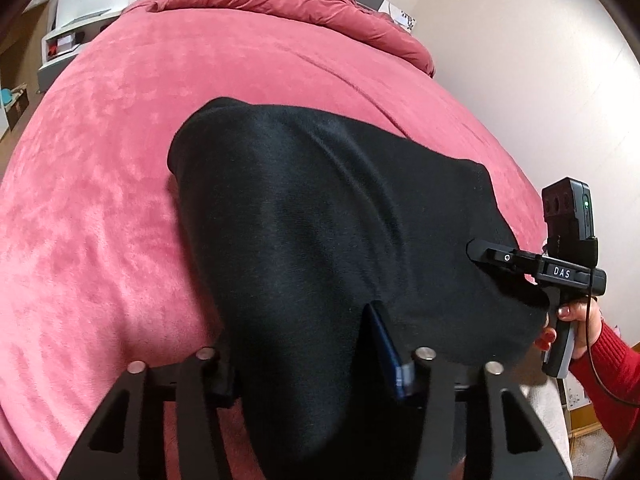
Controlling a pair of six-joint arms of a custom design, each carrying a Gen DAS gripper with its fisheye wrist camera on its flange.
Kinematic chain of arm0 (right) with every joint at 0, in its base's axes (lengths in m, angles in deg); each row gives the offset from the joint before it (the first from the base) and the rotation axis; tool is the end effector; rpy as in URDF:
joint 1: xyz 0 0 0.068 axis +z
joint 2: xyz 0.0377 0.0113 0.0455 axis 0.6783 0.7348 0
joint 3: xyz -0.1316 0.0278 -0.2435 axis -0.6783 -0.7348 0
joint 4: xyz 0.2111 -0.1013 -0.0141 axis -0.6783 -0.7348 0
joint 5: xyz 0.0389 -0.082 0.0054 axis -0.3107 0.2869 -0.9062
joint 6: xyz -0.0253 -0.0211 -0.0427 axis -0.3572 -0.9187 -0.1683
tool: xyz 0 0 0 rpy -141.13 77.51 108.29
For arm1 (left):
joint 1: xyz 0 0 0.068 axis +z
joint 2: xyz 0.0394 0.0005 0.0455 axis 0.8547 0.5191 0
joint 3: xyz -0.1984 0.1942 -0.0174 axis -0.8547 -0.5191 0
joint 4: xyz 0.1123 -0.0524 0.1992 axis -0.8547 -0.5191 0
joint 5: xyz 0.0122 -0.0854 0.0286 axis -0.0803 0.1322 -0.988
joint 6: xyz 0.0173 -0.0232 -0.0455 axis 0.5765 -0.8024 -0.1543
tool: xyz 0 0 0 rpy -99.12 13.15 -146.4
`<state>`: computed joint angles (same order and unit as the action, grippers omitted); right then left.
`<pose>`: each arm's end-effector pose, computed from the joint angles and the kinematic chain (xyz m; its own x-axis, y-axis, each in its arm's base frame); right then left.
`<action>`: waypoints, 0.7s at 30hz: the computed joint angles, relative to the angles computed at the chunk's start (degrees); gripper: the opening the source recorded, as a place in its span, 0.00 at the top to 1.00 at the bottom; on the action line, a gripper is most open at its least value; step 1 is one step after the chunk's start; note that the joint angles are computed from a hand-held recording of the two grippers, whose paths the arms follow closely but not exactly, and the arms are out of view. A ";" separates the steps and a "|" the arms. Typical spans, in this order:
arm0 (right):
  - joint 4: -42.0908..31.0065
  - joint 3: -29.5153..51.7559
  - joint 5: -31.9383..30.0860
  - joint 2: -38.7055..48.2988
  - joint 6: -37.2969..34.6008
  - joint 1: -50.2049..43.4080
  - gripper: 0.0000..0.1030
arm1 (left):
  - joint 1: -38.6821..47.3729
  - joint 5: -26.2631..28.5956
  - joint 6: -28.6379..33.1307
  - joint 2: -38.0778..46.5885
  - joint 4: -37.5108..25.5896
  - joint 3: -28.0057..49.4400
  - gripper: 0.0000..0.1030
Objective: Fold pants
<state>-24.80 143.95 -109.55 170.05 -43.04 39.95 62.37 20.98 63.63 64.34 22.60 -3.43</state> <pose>0.3117 0.0092 0.1651 -0.7964 -0.3028 -0.5236 -0.5670 0.6752 0.4718 0.1750 0.0010 0.2409 -0.8103 -0.2796 -0.5149 -0.0885 0.9271 -0.3642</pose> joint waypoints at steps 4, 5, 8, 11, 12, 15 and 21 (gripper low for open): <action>-0.45 -0.40 -1.80 -3.03 0.18 -0.10 0.44 | -0.59 -1.30 0.44 -1.23 -2.28 1.91 0.61; -0.61 -0.30 -2.07 -3.51 -0.07 -0.12 0.46 | 0.03 -1.03 1.28 -1.25 -2.98 2.59 0.62; -0.82 1.15 -2.45 -4.78 0.80 0.90 0.49 | -0.08 -2.45 2.51 -0.45 -3.35 4.95 0.64; 0.76 3.47 -4.22 -4.65 4.40 2.07 0.50 | 2.37 -2.29 4.38 1.61 -2.44 7.65 0.64; 1.95 4.79 -4.61 -4.20 6.33 2.82 0.50 | 3.84 -1.43 5.04 2.68 -2.10 8.60 0.64; 4.76 8.49 -4.21 -2.42 10.45 5.23 0.50 | 8.73 1.45 6.67 7.18 -0.84 12.94 0.64; 7.83 21.80 -2.17 6.17 18.27 10.41 0.50 | 14.35 2.92 11.07 18.19 2.26 22.36 0.64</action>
<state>-16.97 165.75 -111.72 176.22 -24.77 50.36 76.71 23.90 74.70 82.53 24.86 18.92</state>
